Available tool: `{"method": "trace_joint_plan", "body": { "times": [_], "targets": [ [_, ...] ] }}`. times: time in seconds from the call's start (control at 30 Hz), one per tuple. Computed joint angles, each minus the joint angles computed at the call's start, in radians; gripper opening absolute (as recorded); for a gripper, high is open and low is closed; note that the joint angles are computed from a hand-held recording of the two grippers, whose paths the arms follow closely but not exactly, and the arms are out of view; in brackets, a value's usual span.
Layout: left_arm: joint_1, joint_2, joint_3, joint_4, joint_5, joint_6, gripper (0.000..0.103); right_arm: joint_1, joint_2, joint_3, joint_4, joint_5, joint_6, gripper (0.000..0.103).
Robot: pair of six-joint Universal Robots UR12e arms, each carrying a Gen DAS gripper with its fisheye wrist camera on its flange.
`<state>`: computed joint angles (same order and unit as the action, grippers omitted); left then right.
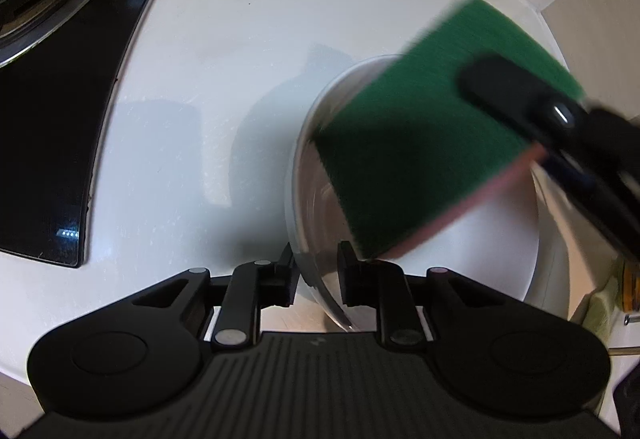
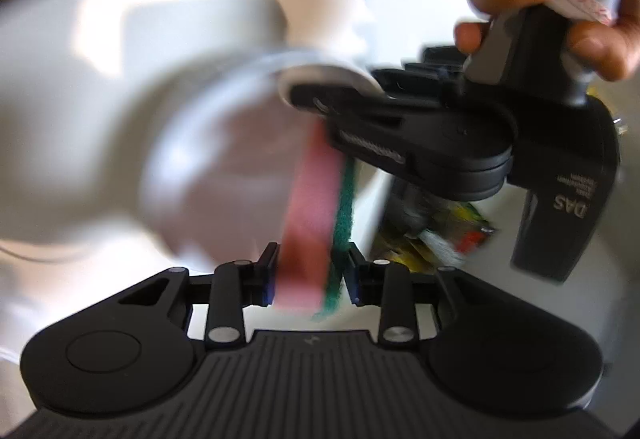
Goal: Clean bowl
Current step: 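Scrub the inside of the bowl with the right tool while the left tool holds the rim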
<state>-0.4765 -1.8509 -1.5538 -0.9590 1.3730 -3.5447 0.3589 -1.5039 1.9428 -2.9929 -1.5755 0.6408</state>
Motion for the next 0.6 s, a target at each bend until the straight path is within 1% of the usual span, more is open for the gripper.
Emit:
{"method": "trace_joint_plan", "body": {
  "times": [0.1, 0.2, 0.3, 0.33, 0.4, 0.47, 0.5, 0.53, 0.6],
  "targets": [
    [-0.006, -0.001, 0.003, 0.003, 0.021, 0.013, 0.027, 0.002, 0.031, -0.002, -0.066, -0.030, -0.053, 0.026],
    [-0.009, -0.001, 0.003, 0.018, 0.046, 0.005, 0.027, 0.009, 0.030, -0.001, -0.064, -0.062, -0.100, 0.026],
    [-0.017, -0.002, 0.002, 0.053, 0.113, -0.011, 0.030, 0.017, 0.024, -0.002, -0.036, -0.111, -0.134, 0.026],
    [-0.019, -0.003, 0.001, 0.065, 0.132, -0.016, 0.031, 0.023, 0.019, -0.006, -0.012, -0.145, -0.136, 0.026],
    [-0.026, -0.007, 0.003, 0.086, 0.173, -0.021, 0.031, 0.039, 0.006, -0.023, 0.069, -0.227, -0.121, 0.026],
    [-0.040, -0.016, 0.012, 0.106, 0.237, -0.010, 0.032, 0.053, -0.009, -0.046, 0.171, -0.283, -0.075, 0.026],
    [-0.046, -0.021, 0.018, 0.112, 0.264, -0.002, 0.032, 0.060, -0.017, -0.065, 0.244, -0.305, -0.032, 0.026],
    [-0.049, -0.027, 0.025, 0.115, 0.280, 0.004, 0.032, 0.067, -0.026, -0.093, 0.342, -0.319, 0.032, 0.026],
    [-0.049, -0.037, 0.037, 0.119, 0.274, 0.015, 0.036, 0.078, -0.037, -0.154, 0.538, -0.333, 0.162, 0.026]
  ]
}}
